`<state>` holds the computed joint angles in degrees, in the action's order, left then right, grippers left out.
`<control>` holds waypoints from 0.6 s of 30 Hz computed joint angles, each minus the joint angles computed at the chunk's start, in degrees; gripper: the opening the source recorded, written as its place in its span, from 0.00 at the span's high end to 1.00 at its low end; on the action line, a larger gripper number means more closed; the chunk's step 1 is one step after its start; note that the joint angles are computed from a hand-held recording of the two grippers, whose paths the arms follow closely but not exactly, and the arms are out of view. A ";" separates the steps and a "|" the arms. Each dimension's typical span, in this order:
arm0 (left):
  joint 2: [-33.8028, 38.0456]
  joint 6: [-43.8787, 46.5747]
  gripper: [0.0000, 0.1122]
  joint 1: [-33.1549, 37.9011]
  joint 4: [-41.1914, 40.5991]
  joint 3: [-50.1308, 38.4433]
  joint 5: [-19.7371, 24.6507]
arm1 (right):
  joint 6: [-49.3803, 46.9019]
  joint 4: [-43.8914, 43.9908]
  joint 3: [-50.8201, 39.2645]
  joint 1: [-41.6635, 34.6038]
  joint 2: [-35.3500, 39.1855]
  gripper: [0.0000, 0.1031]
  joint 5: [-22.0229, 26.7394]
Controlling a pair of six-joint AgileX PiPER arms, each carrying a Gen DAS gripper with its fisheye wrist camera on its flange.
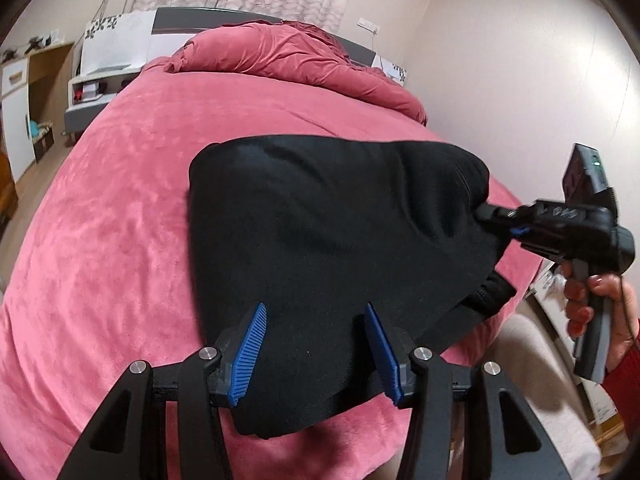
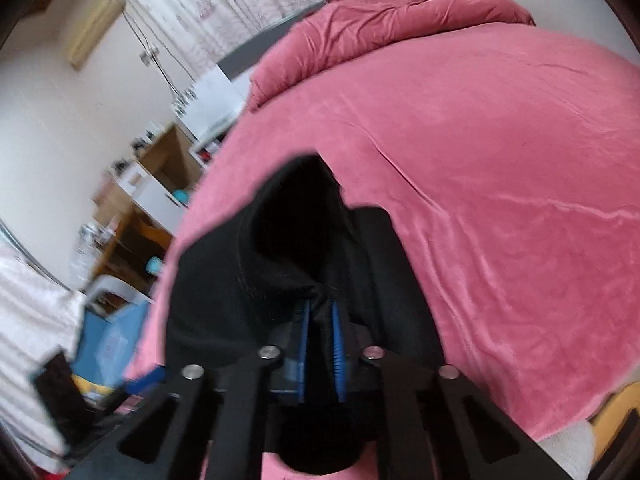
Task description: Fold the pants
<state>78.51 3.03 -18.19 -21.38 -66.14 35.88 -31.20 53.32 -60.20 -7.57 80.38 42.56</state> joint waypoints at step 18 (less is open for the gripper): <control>-1.27 6.23 0.54 3.21 -6.39 1.13 3.06 | 5.30 -5.37 10.32 -5.00 -4.70 0.93 -5.17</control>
<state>77.24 9.26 -14.98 -27.78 -65.01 38.94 -25.91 47.94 -49.88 -12.57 75.68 37.39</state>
